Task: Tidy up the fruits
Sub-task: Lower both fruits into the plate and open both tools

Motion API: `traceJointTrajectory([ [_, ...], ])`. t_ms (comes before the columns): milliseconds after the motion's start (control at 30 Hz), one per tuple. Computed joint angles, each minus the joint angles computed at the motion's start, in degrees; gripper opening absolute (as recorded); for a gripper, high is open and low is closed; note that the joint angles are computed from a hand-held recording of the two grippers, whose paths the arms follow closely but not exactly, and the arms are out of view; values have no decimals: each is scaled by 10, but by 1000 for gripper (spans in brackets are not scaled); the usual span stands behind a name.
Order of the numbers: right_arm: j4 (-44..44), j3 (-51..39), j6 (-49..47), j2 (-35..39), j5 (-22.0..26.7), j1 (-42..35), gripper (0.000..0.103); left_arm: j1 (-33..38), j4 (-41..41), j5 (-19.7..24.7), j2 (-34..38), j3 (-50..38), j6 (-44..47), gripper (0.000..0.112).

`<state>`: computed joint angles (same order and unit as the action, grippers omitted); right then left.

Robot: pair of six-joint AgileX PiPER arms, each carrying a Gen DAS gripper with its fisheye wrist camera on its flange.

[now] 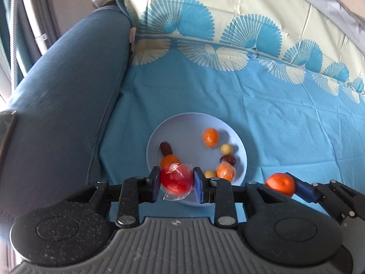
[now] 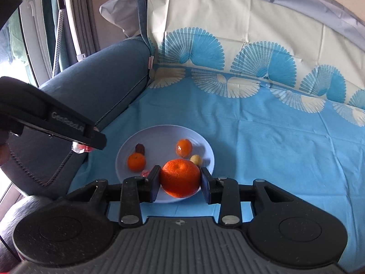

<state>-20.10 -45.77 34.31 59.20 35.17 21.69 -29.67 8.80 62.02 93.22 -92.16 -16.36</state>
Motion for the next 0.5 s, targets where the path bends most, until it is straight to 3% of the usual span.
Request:
traceJointTrajectory([
  [233,92,-16,-129,111,-96,-86,38,8,-5,-14,100,-70,12,33],
  [500,167,-26,-221,197,-150,-123,38,9,0,-22,180,-119,21,33],
])
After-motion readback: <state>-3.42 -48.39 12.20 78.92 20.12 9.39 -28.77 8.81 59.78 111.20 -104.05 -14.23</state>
